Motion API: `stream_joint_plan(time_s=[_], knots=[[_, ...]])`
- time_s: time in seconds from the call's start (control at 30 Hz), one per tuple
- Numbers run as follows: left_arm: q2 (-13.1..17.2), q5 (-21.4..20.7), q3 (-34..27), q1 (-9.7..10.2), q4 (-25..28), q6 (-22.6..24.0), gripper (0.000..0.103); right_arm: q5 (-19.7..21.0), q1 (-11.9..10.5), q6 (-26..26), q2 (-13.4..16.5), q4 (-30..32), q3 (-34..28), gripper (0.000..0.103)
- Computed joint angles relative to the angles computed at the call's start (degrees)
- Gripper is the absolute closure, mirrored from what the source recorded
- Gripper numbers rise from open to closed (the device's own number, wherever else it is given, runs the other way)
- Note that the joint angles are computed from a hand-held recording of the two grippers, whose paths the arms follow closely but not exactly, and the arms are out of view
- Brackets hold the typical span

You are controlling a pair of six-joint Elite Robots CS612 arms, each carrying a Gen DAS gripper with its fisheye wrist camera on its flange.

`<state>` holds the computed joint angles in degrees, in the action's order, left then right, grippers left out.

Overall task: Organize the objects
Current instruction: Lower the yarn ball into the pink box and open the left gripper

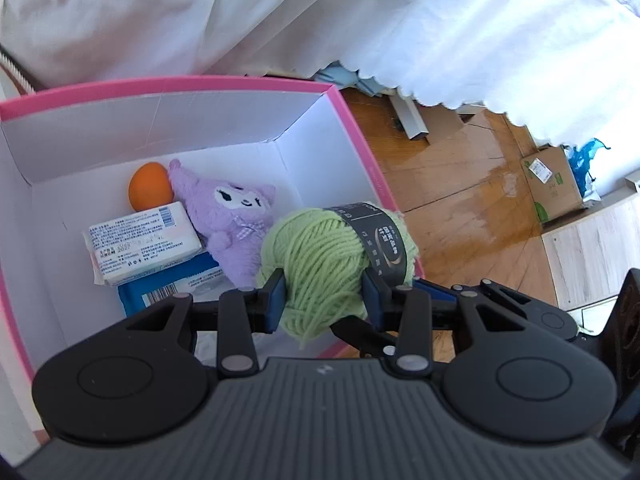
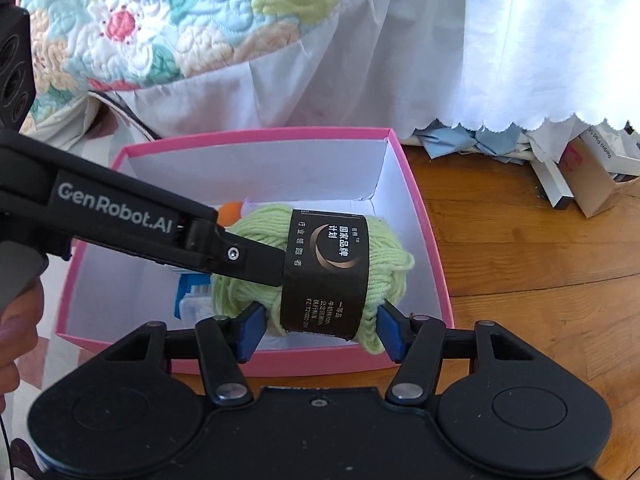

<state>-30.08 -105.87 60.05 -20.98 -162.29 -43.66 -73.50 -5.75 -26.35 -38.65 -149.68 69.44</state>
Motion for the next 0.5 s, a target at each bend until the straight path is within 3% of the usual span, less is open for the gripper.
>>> stream_joint_plan(time_s=[0.4,0.43,0.47,0.5], knots=[[2.00,1.19,-2.81,-0.45,2.72,-0.55,0.064,-1.18,-0.07,-0.25,1.89,-0.22,-1.83,0.047],[2.03,1.08,-2.83,-0.42,2.59,-0.14,0.064,-1.66,-0.01,-0.16,2.10,-0.42,-2.01,0.049],[2.05,1.17,-2.80,-0.41,2.42,0.03,0.064,-1.85,0.00,-0.30,2.28,-0.53,-2.18,0.061],[2.08,1.41,-2.85,-0.42,2.61,-0.12,0.064,-2.18,0.03,-0.38,2.53,-0.38,-2.50,0.065]])
